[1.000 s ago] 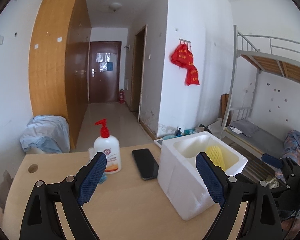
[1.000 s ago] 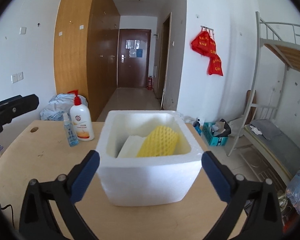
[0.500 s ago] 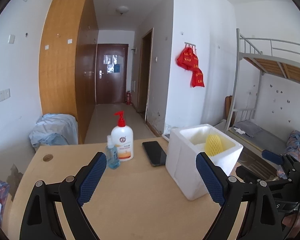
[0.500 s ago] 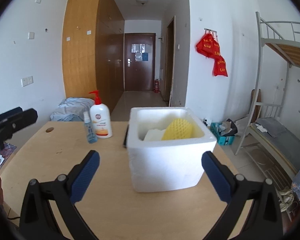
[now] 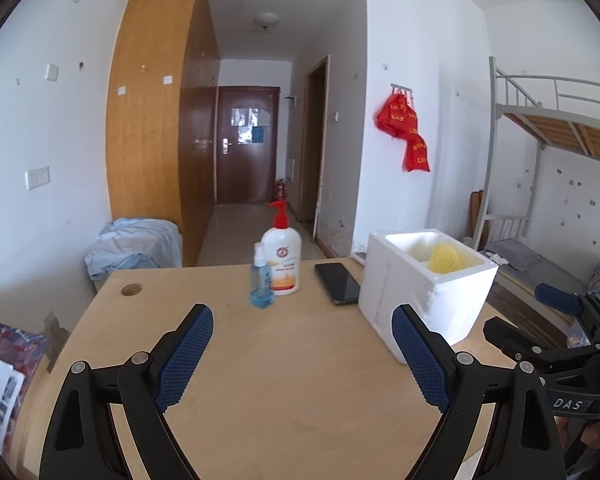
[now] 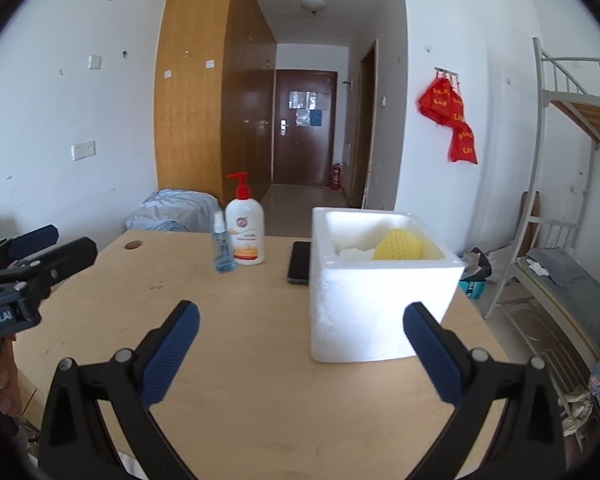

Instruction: Organize soft objects

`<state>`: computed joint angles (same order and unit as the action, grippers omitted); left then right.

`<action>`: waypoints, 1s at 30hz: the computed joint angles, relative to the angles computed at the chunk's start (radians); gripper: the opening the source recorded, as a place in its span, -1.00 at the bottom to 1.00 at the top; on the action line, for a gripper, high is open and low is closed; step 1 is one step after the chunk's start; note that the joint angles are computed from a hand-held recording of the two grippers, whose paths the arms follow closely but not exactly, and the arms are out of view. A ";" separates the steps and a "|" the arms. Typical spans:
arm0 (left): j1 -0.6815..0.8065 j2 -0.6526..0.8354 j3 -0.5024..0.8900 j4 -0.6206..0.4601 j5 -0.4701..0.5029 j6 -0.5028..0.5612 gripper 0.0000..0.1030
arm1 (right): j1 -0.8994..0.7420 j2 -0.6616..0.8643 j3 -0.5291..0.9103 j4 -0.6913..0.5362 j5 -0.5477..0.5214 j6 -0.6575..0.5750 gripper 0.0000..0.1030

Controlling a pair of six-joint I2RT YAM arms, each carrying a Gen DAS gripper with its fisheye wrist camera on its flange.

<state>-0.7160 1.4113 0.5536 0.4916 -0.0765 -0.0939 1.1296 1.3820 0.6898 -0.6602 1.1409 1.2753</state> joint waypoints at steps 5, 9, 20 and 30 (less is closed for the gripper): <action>0.009 -0.035 -0.073 0.045 -0.041 0.011 0.77 | 0.036 0.059 0.027 0.029 0.001 0.006 0.99; 0.023 -0.065 -0.127 0.071 -0.073 0.003 0.77 | 0.054 0.098 0.036 0.095 -0.002 -0.020 0.99; 0.060 -0.086 -0.224 0.134 -0.136 0.004 0.77 | 0.067 0.159 0.027 0.296 -0.036 -0.132 0.99; 0.063 0.030 -0.318 0.338 -0.180 -0.016 0.77 | 0.094 0.247 0.018 0.397 -0.030 -0.110 0.99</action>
